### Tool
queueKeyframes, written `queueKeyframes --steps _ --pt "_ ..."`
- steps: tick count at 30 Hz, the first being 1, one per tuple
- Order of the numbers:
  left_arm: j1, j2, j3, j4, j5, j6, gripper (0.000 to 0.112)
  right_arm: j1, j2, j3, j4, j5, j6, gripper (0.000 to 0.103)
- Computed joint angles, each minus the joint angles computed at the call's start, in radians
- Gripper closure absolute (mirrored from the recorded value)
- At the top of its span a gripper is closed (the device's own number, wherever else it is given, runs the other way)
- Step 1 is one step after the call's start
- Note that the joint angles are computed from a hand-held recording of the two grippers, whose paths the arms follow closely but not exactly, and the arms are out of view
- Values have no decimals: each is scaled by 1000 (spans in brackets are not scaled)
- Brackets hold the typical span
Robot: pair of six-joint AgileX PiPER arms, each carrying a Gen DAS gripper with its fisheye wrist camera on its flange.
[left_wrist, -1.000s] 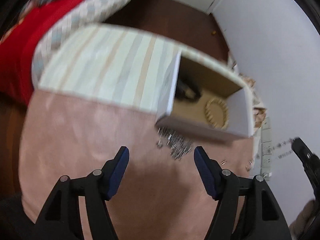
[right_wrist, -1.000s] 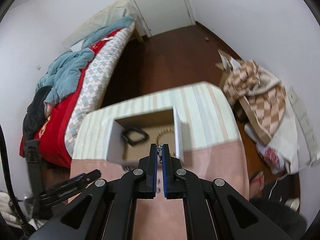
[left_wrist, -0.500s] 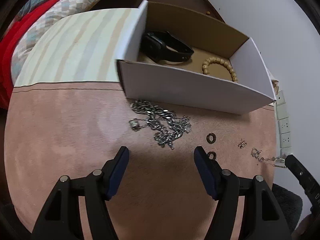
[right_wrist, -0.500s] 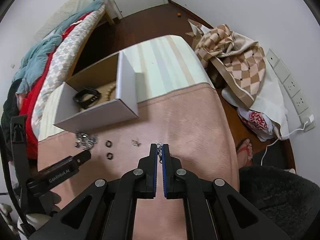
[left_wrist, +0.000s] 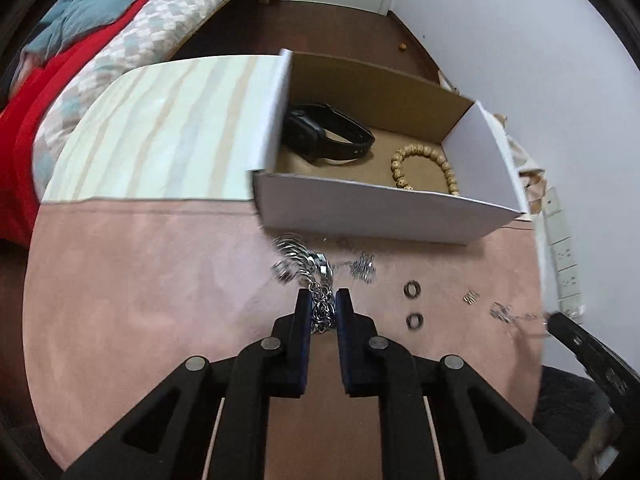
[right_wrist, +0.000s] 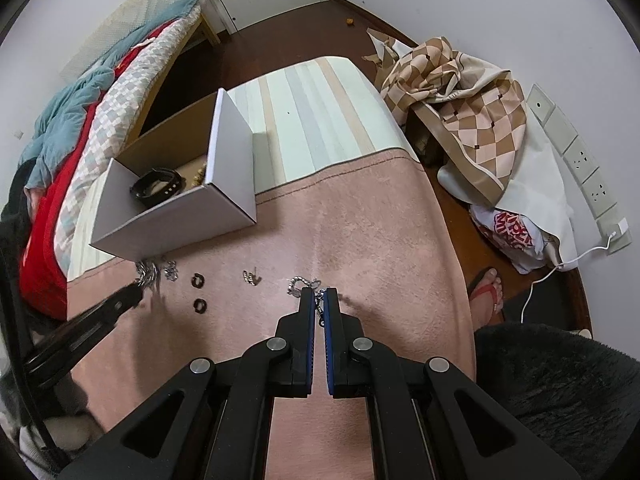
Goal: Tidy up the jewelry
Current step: 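Grasp the thick silver chain with the left tool while the right tool grasps a thin chain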
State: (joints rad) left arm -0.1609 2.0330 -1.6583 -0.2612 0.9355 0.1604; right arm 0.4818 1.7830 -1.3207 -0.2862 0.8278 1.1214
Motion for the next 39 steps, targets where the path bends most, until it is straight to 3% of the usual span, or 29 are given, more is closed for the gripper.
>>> queueKeyframes --steps 3,10,17,19,21,22,30,33,34,35,39 --pt "57 -38 -4 -37 69 34 103 5 -5 -10 4 -1 -2 99" --pt "123 -90 29 -55 119 66 104 23 -9 -36 14 -8 -3 99" --pt "156 -30 3 19 191 9 100 43 -10 -52 30 2 -8 99" --pt "170 -29 24 38 195 -2 90 42 -16 -45 33 4 -9 99" --pt "182 -47 60 36 177 6 57 40 -19 -40 35 6 -11 99" --pt "182 -54 70 37 172 11 52 39 -20 -37 36 5 -11 99" --pt "106 -67 91 74 119 45 52 36 2 -38 52 3 -24 99" --pt "73 -50 111 117 76 37 56 34 2 -34 49 4 -22 99" --pt "67 -45 116 122 67 36 65 33 3 -33 49 4 -23 99" --pt "58 -42 129 145 44 29 93 30 4 -32 48 5 -21 99" --pt "75 -69 152 109 11 38 105 22 -3 -22 45 5 -15 99"
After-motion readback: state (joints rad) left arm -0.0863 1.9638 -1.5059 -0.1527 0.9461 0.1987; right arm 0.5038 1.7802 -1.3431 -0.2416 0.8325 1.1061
